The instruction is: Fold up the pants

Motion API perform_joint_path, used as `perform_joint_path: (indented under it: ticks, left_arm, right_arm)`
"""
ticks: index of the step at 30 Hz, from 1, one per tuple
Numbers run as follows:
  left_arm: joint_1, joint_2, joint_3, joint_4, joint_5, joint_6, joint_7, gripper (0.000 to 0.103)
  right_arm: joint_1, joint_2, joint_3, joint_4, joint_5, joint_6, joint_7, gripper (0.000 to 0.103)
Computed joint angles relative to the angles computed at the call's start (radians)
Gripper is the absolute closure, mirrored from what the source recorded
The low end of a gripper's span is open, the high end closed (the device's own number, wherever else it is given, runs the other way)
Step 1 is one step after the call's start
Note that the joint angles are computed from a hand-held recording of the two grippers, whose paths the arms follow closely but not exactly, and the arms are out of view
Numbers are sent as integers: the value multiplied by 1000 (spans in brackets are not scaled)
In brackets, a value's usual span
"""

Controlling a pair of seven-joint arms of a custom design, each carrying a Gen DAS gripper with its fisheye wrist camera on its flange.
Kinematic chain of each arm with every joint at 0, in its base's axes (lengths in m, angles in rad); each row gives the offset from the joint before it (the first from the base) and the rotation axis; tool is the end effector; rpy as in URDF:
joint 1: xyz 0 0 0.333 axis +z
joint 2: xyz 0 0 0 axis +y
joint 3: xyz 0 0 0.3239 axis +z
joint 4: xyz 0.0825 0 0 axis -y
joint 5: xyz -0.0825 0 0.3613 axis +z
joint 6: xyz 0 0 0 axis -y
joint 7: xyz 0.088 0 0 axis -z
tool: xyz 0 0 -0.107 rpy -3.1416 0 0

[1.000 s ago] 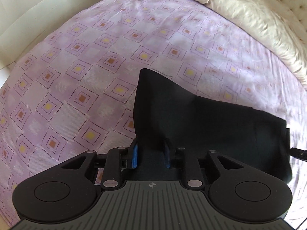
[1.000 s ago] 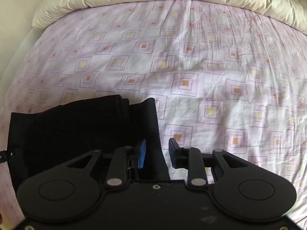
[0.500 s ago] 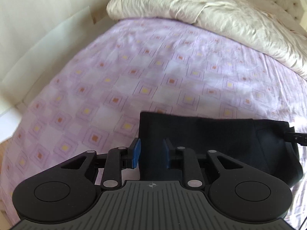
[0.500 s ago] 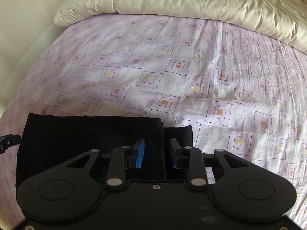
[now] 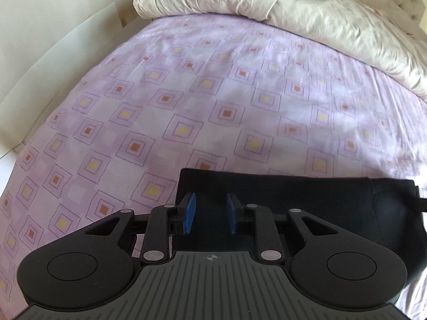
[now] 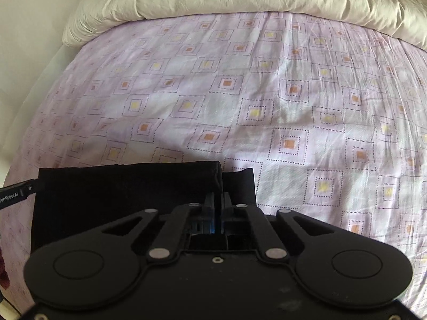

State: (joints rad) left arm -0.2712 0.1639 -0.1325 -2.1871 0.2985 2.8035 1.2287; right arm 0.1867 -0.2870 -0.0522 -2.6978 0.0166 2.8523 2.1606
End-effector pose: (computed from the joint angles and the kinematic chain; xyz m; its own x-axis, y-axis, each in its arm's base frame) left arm 0.5227 -0.2362 0.3854 -0.2997 -0.9532 -0.0386 -0.8446 0.2840 -0.4539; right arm 0.4117 0.0548 0.3937 -0.3969 -0.8806 -0.2587 -0.8158 0.4677 -0.3401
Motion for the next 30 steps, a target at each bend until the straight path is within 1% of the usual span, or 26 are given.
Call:
perform_joint_path:
  ticks: [1,3,4,5,6,7,8,9,11,12,13,14,15,16,18,20,21,22,24,25,26,27,28,29,30]
  left_arm:
    - [0,-2,1,-6,1,5,-1,78]
    - [-3,-2,6,-15,18,10,-9,78]
    - [-7,3,12,-14,38,6,-22,78]
    - [-12,10,20,-11,59,3,-39,78]
    - [-8,19,18,-11,55,6,-32,78]
    - [4,29,8,-11,26,13,-1,78]
    - [11,39,4,-9,7,20,22,78]
    - [13,44,4,-11,-2,35,38,78]
    - [15,40,0,2,-35,9,74,78]
    - [11,29,6,0,-37,9,66,79]
    - [3,8,18,-20,-22,36,36,79]
    - [0,-20,26,-50,-5,68,8,79]
    - [4,-50,24,-79,-3,90,-3,79]
    - [10,-81,17,-107,-5,101,-6,79]
    - [29,-148,-11,-174,-50,113,26,79]
    - [38,-213,-41,-249,-173,124,144,79]
    - [35,-236,-51,-279,-221,117,205,79]
    - [39,-252,-65,-301,-228,100,232,78]
    - [61,-266,-97,-330,-183,48,212,78]
    - [72,-271,-110,-349,-157,39,186,78]
    - [83,-273,-121,-369,-124,53,160,78]
    - [98,-279,-134,-393,-73,87,129,78]
    - [114,-282,-149,-400,-19,101,100,78]
    - [121,-282,-159,-394,13,89,83,78]
    - [117,-280,-160,-381,8,65,79,79]
  right_arm:
    - [-24,3,26,6,-39,-15,26,99]
    - [-93,19,99,34,-201,-85,115,103]
    - [-97,38,97,36,-220,-93,117,103]
    - [-78,47,72,33,-192,-99,101,103]
    - [-68,42,51,11,-166,-67,96,103]
    - [-63,32,39,-6,-154,-40,92,103]
    - [-60,22,32,-15,-150,-29,84,103]
    - [-67,8,38,-24,-164,-18,91,102]
    - [-108,-36,75,-44,-233,3,145,98]
    - [-126,-64,93,-57,-266,18,174,96]
    - [-140,-100,108,-75,-295,40,197,93]
    - [-142,-124,114,-89,-311,65,210,92]
    - [-120,-149,99,-104,-307,88,199,92]
    - [-79,-169,70,-117,-289,105,171,92]
    - [-10,-198,29,-135,-254,118,116,92]
    - [45,-213,10,-147,-222,109,75,92]
    - [70,-216,2,-152,-203,97,59,91]
    - [82,-212,6,-156,-189,86,51,90]
    - [97,-188,16,-156,-163,50,45,90]
    - [99,-171,19,-152,-153,31,42,90]
    - [105,-156,17,-148,-141,19,32,91]
    - [107,-140,17,-145,-134,13,22,93]
    - [90,-133,38,-145,-142,16,31,95]
    - [85,-125,46,-138,-146,12,29,95]
    - [86,-116,48,-126,-146,-2,22,95]
